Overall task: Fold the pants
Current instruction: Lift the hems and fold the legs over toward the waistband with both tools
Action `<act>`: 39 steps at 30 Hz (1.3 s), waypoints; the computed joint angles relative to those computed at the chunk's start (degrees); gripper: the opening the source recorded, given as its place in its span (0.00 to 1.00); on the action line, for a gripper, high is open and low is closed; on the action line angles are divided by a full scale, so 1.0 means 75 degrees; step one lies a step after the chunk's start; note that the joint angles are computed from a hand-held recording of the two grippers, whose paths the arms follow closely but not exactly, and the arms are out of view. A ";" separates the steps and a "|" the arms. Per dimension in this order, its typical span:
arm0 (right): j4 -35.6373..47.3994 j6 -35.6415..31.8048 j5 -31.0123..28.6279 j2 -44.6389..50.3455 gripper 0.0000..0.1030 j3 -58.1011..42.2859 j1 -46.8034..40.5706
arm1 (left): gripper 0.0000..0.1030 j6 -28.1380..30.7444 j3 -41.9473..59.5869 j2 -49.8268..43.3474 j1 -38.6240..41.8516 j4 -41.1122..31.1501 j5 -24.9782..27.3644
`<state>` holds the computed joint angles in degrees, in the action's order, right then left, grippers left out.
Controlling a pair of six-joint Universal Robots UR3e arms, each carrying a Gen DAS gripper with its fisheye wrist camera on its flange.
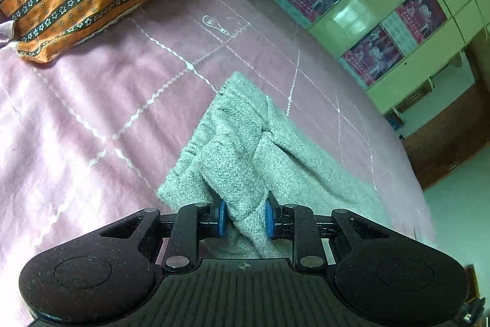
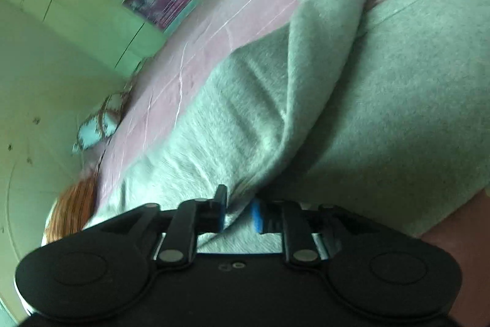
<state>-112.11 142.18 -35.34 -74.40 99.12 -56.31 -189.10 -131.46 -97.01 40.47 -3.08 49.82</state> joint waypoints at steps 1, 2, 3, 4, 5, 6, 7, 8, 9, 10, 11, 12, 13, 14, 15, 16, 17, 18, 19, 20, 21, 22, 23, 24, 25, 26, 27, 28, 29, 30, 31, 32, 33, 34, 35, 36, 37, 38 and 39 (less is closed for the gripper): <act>-0.0184 0.0176 -0.0181 0.0048 0.12 -0.0081 0.0136 | 0.24 -0.0098 0.0073 -0.0090 -0.0053 0.0087 0.0040; -0.0389 0.0323 -0.0285 0.0043 0.12 -0.0038 0.0216 | 0.24 -0.0187 0.0172 -0.0149 -0.0169 0.0111 0.0157; -0.0593 0.0556 -0.0350 0.0136 0.12 -0.0128 0.0307 | 0.24 -0.0378 0.0406 -0.0312 -0.0402 0.0129 0.0367; -0.0797 0.0761 -0.0436 0.0131 0.11 -0.0101 0.0388 | 0.24 -0.0489 0.0602 -0.0367 -0.0545 0.0011 0.0540; -0.0964 0.1036 -0.0604 0.0217 0.06 -0.0262 0.0541 | 0.24 -0.0506 0.0712 -0.0242 -0.0601 -0.0252 0.0629; -0.0959 0.1136 -0.0727 0.0293 0.00 -0.0466 0.0667 | 0.23 -0.0546 0.0911 -0.0301 -0.0618 -0.0349 0.0581; -0.0787 0.1187 -0.0731 0.0100 0.00 -0.0576 0.0726 | 0.22 -0.0584 0.0834 -0.0289 -0.0460 -0.0131 0.0231; -0.0660 0.1129 -0.0461 0.0024 0.00 -0.0616 0.0653 | 0.22 -0.0489 0.0526 -0.0200 -0.0108 0.0177 -0.0291; -0.0345 0.0790 -0.0030 -0.0296 0.00 -0.0357 0.0373 | 0.22 -0.0598 0.0292 -0.0186 0.0135 0.0698 -0.0827; -0.0138 0.0525 0.0325 -0.0593 0.00 -0.0171 0.0173 | 0.22 -0.0511 0.0033 -0.0158 0.0393 0.1093 -0.1228; 0.0076 0.0209 0.0587 -0.0851 0.00 -0.0022 0.0004 | 0.22 -0.0369 -0.0010 -0.0078 0.0412 0.1109 -0.1217; 0.0437 -0.0175 0.0783 -0.1069 0.00 0.0080 -0.0181 | 0.22 -0.0083 0.0008 0.0030 0.0347 0.0835 -0.0955; 0.0817 -0.0509 0.0816 -0.1147 0.00 0.0114 -0.0306 | 0.22 0.0236 0.0145 0.0049 0.0214 0.0293 -0.0556; 0.0941 -0.0700 0.0606 -0.1094 0.00 0.0129 -0.0292 | 0.22 0.0649 0.0352 0.0028 0.0016 -0.0344 -0.0061; 0.0751 -0.0719 0.0000 -0.0908 0.00 0.0136 -0.0118 | 0.22 0.0803 0.0439 -0.0165 -0.0192 -0.0341 0.0271; 0.0349 -0.0350 -0.0605 -0.0660 0.00 0.0063 0.0172 | 0.22 0.0544 0.0373 -0.0301 -0.0229 0.0026 0.0257; 0.0155 -0.0310 -0.0752 -0.0581 0.00 0.0261 0.0183 | 0.22 0.0270 0.0404 -0.0344 -0.0294 0.0167 0.0314; 0.0111 -0.0382 -0.0593 -0.0607 0.00 0.0405 0.0070 | 0.22 0.0165 0.0521 -0.0385 -0.0427 0.0196 0.0466; 0.0088 -0.0321 -0.0521 -0.0637 0.00 0.0466 0.0017 | 0.22 0.0247 0.0540 -0.0381 -0.0483 0.0176 0.0557; -0.0008 -0.0185 -0.0506 -0.0638 0.00 0.0491 0.0026 | 0.22 0.0276 0.0635 -0.0388 -0.0549 0.0086 0.0621; -0.0200 -0.0060 -0.0578 -0.0620 0.00 0.0493 0.0107 | 0.22 0.0256 0.0759 -0.0412 -0.0577 -0.0034 0.0627; -0.0089 -0.0280 -0.0643 -0.0657 0.00 0.0494 0.0013 | 0.22 0.0375 0.0665 -0.0333 -0.0493 -0.0081 0.0568; -0.0169 -0.0278 -0.0703 -0.0668 0.00 0.0492 0.0071 | 0.22 0.0390 0.0832 -0.0377 -0.0549 -0.0171 0.0619; -0.0174 -0.0308 -0.0758 -0.0670 0.00 0.0433 0.0139 | 0.22 0.0431 0.0855 -0.0346 -0.0554 -0.0154 0.0637; -0.0078 -0.0310 -0.0762 -0.0709 0.00 0.0317 0.0177 | 0.22 0.0489 0.0676 -0.0154 -0.0464 -0.0015 0.0558; -0.0155 -0.0197 -0.0571 -0.0818 0.00 0.0375 0.0282 | 0.22 0.0424 0.0614 -0.0123 -0.0435 0.0253 0.0487; 0.0151 -0.0498 -0.0274 -0.0985 0.00 0.0412 0.0149 | 0.22 0.0452 0.0521 0.0089 -0.0364 0.0213 0.0523; 0.0527 -0.0837 -0.0108 -0.1111 0.00 0.0413 0.0019 | 0.22 0.0437 0.0445 0.0137 -0.0325 0.0318 0.0595; 0.0908 -0.1099 -0.0079 -0.1155 0.00 0.0360 -0.0036 | 0.22 0.0304 0.0342 0.0046 -0.0284 0.0582 0.0592; 0.0968 -0.1134 -0.0193 -0.1092 0.00 0.0323 0.0000 | 0.22 0.0319 0.0438 -0.0076 -0.0368 0.0403 0.0766; 0.1080 -0.1259 -0.0401 -0.1020 0.00 0.0237 -0.0082 | 0.22 0.0486 0.0453 -0.0080 -0.0405 0.0154 0.0868; 0.0784 -0.1000 -0.0647 -0.0879 0.00 0.0226 0.0024 | 0.24 0.0455 0.0436 -0.0156 -0.0501 0.0197 0.0988; 0.0749 -0.0915 -0.0642 -0.0775 0.00 0.0248 0.0008 | 0.24 0.0311 0.0530 -0.0082 -0.0573 0.0062 0.1116; 0.0860 -0.0863 -0.0580 -0.0753 0.00 0.0225 -0.0039 | 0.24 0.0242 0.0608 -0.0010 -0.0608 -0.0095 0.1163; 0.1035 -0.0853 -0.0532 -0.0737 0.01 0.0143 -0.0076 | 0.26 0.0246 0.0713 0.0159 -0.0717 -0.0351 0.1340; 0.1188 -0.0850 -0.0491 -0.0762 0.06 0.0058 -0.0119 | 0.30 0.0289 0.0791 0.0321 -0.0868 -0.0521 0.1600; 0.1247 -0.0926 -0.0457 -0.0849 0.09 0.0058 -0.0196 | 0.32 0.0288 0.0774 0.0530 -0.1004 -0.0636 0.1882; 0.1186 -0.0968 -0.0422 -0.0985 0.13 0.0105 -0.0245 | 0.46 0.0171 0.0761 0.0807 -0.1209 -0.0815 0.2350; 0.1133 -0.1033 -0.0405 -0.1086 0.14 0.0155 -0.0329 | 0.65 -0.0012 0.0662 0.1121 -0.1435 -0.0908 0.2945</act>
